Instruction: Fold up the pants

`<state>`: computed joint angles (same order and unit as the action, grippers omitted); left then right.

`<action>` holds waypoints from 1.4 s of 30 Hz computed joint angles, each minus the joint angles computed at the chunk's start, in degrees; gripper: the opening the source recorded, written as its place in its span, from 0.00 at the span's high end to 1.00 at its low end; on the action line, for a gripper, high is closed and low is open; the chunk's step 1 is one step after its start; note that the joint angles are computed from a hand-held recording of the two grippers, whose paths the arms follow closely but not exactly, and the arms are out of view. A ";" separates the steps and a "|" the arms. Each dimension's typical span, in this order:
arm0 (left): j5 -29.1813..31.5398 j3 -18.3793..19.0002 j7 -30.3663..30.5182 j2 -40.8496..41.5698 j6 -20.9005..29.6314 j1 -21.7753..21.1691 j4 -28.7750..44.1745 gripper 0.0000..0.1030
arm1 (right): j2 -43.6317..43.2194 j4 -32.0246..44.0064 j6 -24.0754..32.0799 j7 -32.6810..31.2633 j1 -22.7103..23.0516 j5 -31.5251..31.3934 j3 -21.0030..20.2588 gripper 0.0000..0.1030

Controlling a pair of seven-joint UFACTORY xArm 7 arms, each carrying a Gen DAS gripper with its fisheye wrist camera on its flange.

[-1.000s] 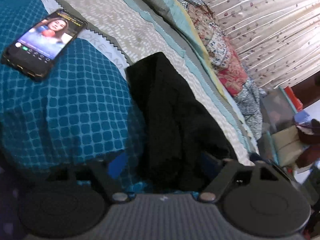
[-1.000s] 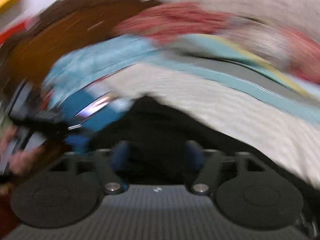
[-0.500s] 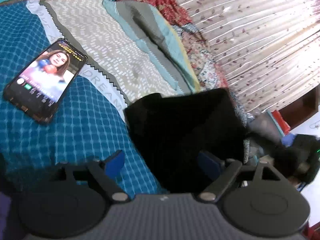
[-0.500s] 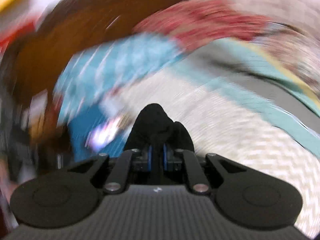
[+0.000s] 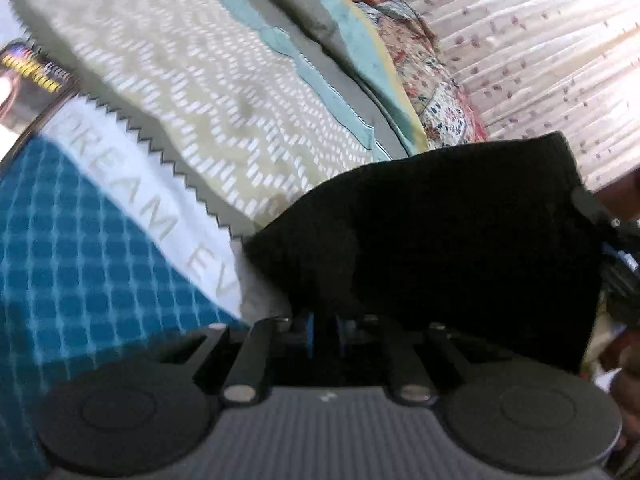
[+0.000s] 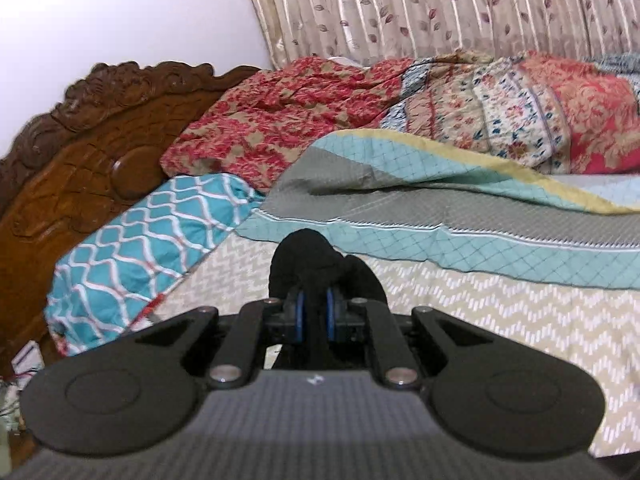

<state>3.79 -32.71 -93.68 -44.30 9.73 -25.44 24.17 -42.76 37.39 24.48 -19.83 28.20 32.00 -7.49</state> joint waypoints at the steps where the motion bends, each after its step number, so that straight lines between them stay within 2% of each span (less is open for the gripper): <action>1: -0.68 -0.66 -1.70 -3.43 0.64 -0.58 -0.96 0.93 | -2.74 -0.85 2.46 -1.35 -3.22 0.31 1.11 0.87; 2: -1.23 -1.61 -3.62 -7.46 1.38 -1.12 -2.12 0.93 | -6.89 -2.15 5.30 -0.70 -4.49 -0.68 -0.18 0.87; 4: -2.27 -3.98 -8.06 -16.13 4.87 -2.66 -4.18 0.93 | -12.78 -4.40 8.46 -1.44 -3.10 -2.88 -2.77 0.86; 6: -3.14 -6.62 -12.97 -23.46 10.02 -4.83 -5.85 0.93 | -15.68 -6.25 10.93 -3.27 -0.93 -1.79 -3.77 0.86; 8: -4.18 -8.87 -18.10 -27.24 14.31 -7.38 -7.39 0.93 | -18.08 -8.15 16.40 -4.85 1.10 -0.72 -4.85 0.86; 11: -6.72 -11.75 -27.14 -29.41 15.18 -11.95 -11.72 0.93 | -20.70 -12.59 25.61 -6.96 1.11 -1.57 -3.01 0.85; 13: -6.99 -12.84 -31.10 -30.28 14.95 -14.12 -13.61 0.93 | -21.30 -15.31 30.34 -7.94 0.72 -1.58 -1.55 0.82; 16: -5.25 -12.55 -33.07 -30.25 16.29 -15.79 -13.76 0.92 | -24.77 -19.64 28.67 -11.14 -0.02 -0.51 1.61 0.78; 19: -2.80 -11.01 -33.59 -31.59 18.26 -17.86 -14.16 0.78 | -22.14 -18.04 28.65 -11.04 -0.42 0.40 1.45 0.78; 20: -2.15 -10.75 -34.31 -32.49 18.82 -18.60 -14.47 0.68 | -21.24 -17.56 28.68 -11.33 -0.61 0.65 1.13 0.78; 21: -1.55 -10.65 -35.29 -33.50 18.60 -19.18 -15.11 0.53 | -21.13 -17.94 28.33 -11.40 -0.84 1.10 1.39 0.78; 22: -0.92 -10.59 -36.26 -35.04 18.48 -20.00 -15.81 0.46 | -21.05 -17.93 28.46 -11.26 -1.08 1.38 1.47 0.78; 23: -0.15 -10.27 -36.63 -36.08 19.27 -20.54 -15.80 0.34 | -21.40 -17.94 28.67 -11.00 -1.37 1.50 1.81 0.76; 24: 0.82 -9.36 -35.85 -35.58 20.08 -20.07 -14.89 0.23 | -22.28 -18.50 28.42 -11.05 -1.49 1.60 2.39 0.75; 25: 1.94 -8.39 -34.06 -34.95 21.40 -19.91 -13.80 0.19 | -23.61 -19.15 28.10 -11.17 -1.36 1.53 3.33 0.70; 26: 2.78 -7.52 -32.24 -33.82 21.46 -19.33 -12.95 0.13 | -24.96 -19.81 27.77 -11.66 -1.04 1.13 4.17 0.64; 27: 3.41 -6.36 -30.01 -32.15 20.62 -18.82 -12.40 0.10 | -26.15 -20.40 27.12 -12.10 -0.47 0.70 5.30 0.62; 29: 3.65 -4.50 -26.72 -28.16 17.42 -17.07 -11.67 0.10 | -28.61 -21.84 24.82 -12.34 0.94 -0.09 8.07 0.61; 31: 3.67 -4.82 -25.42 -25.21 15.19 -14.87 -11.02 0.18 | -29.78 -22.62 23.66 -12.53 2.38 -1.57 9.03 0.59; 32: 3.58 -4.92 -24.86 -24.06 15.20 -14.23 -10.53 0.41 | -30.05 -22.90 23.53 -12.46 2.88 -2.19 8.77 0.58; 33: 3.31 -4.30 -23.83 -22.78 15.95 -14.23 -10.05 0.53 | -30.15 -23.10 23.43 -12.30 3.18 -2.61 8.21 0.58; 34: 2.95 -3.97 -23.22 -21.88 16.50 -14.20 -9.74 0.58 | -29.93 -22.95 23.65 -12.18 3.26 -3.07 7.37 0.58; 35: 2.73 -4.12 -23.16 -22.06 16.29 -14.16 -9.87 0.67 | -29.32 -22.47 24.03 -12.12 3.30 -3.46 6.58 0.58; 38: 2.34 -4.53 -22.54 -22.97 18.10 -14.86 -9.68 0.73 | -29.63 -21.13 25.81 -12.83 2.45 -4.75 4.26 0.59; 42: 1.39 -5.07 -23.50 -24.53 17.66 -15.54 -10.90 0.73 | -35.02 -20.23 28.81 -11.79 -2.91 -6.78 1.37 0.59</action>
<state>5.18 -37.78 -117.18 -68.83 27.39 -40.98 13.27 -77.78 17.16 53.29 -31.63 25.29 25.22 -6.12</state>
